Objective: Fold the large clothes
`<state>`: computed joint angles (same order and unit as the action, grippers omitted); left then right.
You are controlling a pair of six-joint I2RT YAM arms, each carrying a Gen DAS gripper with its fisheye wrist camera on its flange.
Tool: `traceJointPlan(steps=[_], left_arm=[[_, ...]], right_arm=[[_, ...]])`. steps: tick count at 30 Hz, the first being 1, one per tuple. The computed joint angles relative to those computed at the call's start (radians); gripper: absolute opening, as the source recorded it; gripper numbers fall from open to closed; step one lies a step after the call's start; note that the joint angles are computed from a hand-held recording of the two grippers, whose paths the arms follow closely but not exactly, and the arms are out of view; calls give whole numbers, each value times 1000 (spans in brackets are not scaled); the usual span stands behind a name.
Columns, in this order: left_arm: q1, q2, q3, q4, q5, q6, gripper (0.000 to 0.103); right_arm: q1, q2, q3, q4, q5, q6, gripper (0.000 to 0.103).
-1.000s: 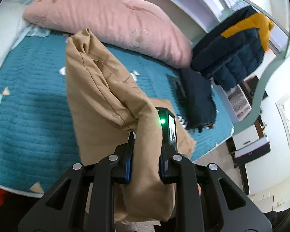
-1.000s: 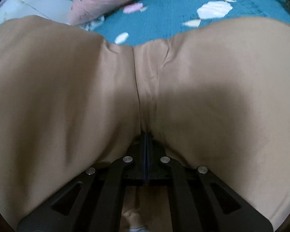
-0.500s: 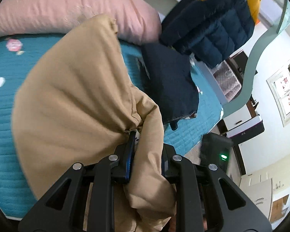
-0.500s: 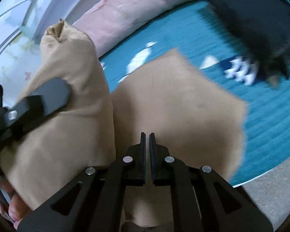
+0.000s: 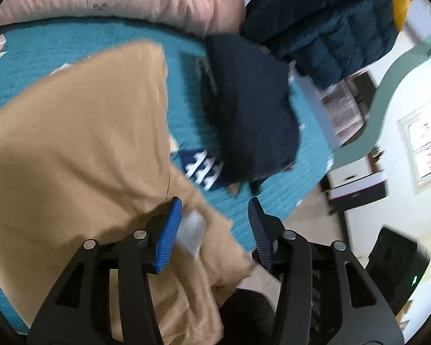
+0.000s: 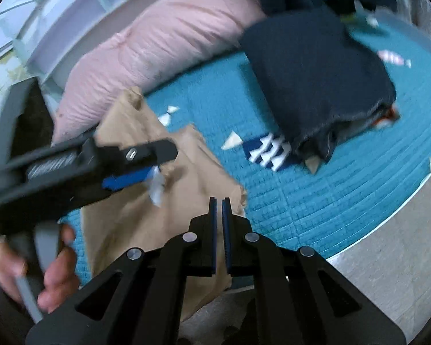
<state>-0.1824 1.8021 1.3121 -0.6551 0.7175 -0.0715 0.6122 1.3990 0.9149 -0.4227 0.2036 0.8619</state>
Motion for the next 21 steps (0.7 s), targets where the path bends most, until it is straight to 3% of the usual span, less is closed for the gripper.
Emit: traceJointPlan(steps=[3,6,7,9,11,12,17,21], left_arm=[[69,-20,12,8,78,-37,59],[127,-41,22,-7,51,-2,59],[147,-49,23,-12,37,7,59],[194,-65,19,-36,-4,66,62],[232,-93,-14,-27,-76,125,65],[249,-104,-33,-15,-110,150,71],[290,-94,-135,101,-301,196,73],[300,-3,-134,161,-304,159,81]], right_arm=[[54,11,41,44,-81,-49,6],[85,106,101,99,-144,-110,6],[82,170,138,96,-217,-135,6],[89,283,209,45,-263,-177,1],[86,379,269,-40,-178,-220,0],[63,393,263,-46,-156,-223,0],[-36,434,247,-32,-104,-237,0],[-51,488,252,2,-125,-231,0]])
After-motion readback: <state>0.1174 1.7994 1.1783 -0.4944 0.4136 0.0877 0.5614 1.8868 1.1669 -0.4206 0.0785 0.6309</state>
